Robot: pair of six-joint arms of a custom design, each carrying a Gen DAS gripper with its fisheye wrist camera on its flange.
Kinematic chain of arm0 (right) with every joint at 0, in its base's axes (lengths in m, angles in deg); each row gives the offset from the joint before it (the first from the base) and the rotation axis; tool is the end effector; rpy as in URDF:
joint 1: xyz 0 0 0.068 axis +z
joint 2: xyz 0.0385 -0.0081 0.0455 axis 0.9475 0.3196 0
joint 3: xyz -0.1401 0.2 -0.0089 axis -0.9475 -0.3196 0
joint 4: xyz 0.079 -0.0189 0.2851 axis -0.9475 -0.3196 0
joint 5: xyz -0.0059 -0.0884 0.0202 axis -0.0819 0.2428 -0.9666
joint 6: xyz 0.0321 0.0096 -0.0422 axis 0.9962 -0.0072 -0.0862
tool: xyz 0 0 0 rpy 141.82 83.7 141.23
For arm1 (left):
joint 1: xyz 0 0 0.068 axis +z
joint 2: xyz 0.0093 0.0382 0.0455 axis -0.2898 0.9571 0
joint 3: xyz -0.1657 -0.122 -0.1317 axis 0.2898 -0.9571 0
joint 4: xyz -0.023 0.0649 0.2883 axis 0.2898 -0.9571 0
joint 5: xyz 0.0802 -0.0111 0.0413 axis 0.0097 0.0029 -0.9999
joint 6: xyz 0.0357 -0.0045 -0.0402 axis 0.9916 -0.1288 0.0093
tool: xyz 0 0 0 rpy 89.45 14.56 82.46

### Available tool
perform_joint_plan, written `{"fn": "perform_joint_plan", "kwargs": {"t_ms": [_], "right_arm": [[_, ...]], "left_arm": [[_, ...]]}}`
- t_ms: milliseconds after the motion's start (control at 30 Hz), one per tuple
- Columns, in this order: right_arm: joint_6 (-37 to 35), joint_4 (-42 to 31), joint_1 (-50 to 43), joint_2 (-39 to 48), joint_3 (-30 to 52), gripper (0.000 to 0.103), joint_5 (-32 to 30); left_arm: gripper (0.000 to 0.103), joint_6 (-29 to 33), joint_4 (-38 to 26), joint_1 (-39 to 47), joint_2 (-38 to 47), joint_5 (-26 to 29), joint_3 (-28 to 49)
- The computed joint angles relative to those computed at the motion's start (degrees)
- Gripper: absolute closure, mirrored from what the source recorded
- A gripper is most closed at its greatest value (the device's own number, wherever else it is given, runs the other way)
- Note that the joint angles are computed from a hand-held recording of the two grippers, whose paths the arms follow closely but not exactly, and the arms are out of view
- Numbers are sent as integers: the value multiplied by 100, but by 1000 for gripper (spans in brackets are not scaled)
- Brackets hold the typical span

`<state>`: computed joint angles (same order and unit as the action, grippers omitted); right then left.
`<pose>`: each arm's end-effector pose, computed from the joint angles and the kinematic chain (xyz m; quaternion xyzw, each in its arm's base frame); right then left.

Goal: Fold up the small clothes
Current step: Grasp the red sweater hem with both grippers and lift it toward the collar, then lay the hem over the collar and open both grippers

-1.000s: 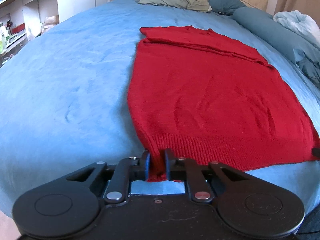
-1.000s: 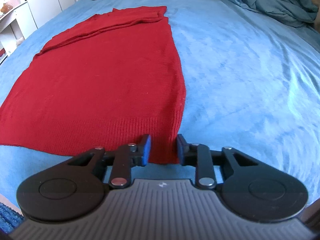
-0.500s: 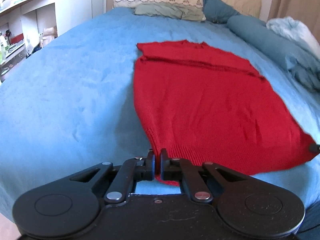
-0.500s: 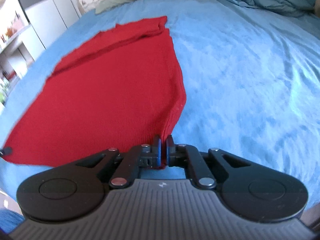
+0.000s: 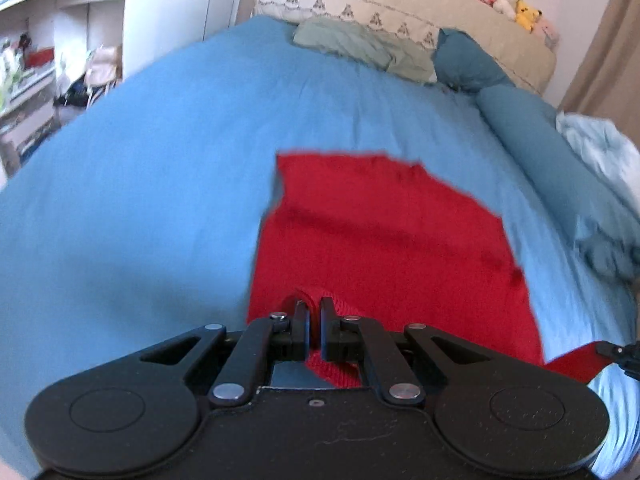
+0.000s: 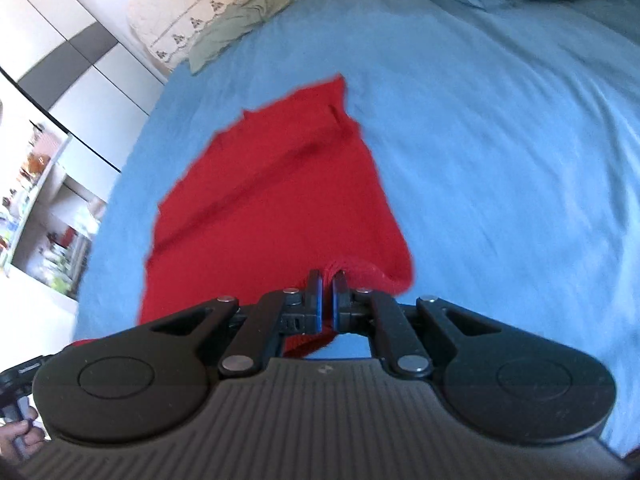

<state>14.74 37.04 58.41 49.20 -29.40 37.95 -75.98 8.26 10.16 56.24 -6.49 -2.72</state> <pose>0.2047 -0.0275 0.2125 0.0608 0.9209 0.2461 0.2961 0.1094 0.0436 0.2702 -0.1719 0.9142 -0.0648 0.3611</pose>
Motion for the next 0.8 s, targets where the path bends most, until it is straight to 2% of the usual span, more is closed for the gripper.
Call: {"fn": "perform_joint_plan", "kwargs": {"t_ms": [67, 133, 333, 433, 500, 567, 667, 733, 767, 800], "right_arm": [[388, 452, 500, 1121, 1009, 83, 257], [691, 881, 867, 2191, 1960, 83, 482], [1333, 1504, 1631, 6074, 5456, 83, 1426], [1423, 1408, 1848, 7936, 7185, 83, 1854], [1333, 1373, 1933, 8823, 7985, 83, 1996], [1337, 1372, 1967, 9303, 8448, 83, 2190], [1502, 1491, 1963, 9542, 8692, 83, 2172], [1385, 1461, 1979, 9717, 8993, 82, 2141], [1330, 1462, 1999, 9702, 9009, 77, 2183], [1257, 1434, 1989, 9711, 9066, 62, 2172]], "left_arm": [[99, -503, 961, -622, 1258, -468, 595], [99, -703, 1935, -1021, 2519, -891, 1203], [98, -1140, 4092, -1388, 6290, -1657, 2921], [98, -1280, 4537, -1570, 8002, -2080, 3809], [98, -1459, 4504, -1646, 8799, -2251, 4323], [98, -1674, 4557, -1639, 9217, -2290, 4589], [97, -1857, 4430, -1614, 9526, -2255, 4924], [88, -1888, 4360, -1626, 9546, -2284, 5049], [62, -1918, 4370, -1633, 9444, -2347, 4992], [30, -1932, 4363, -1620, 9319, -2406, 4912]]}}
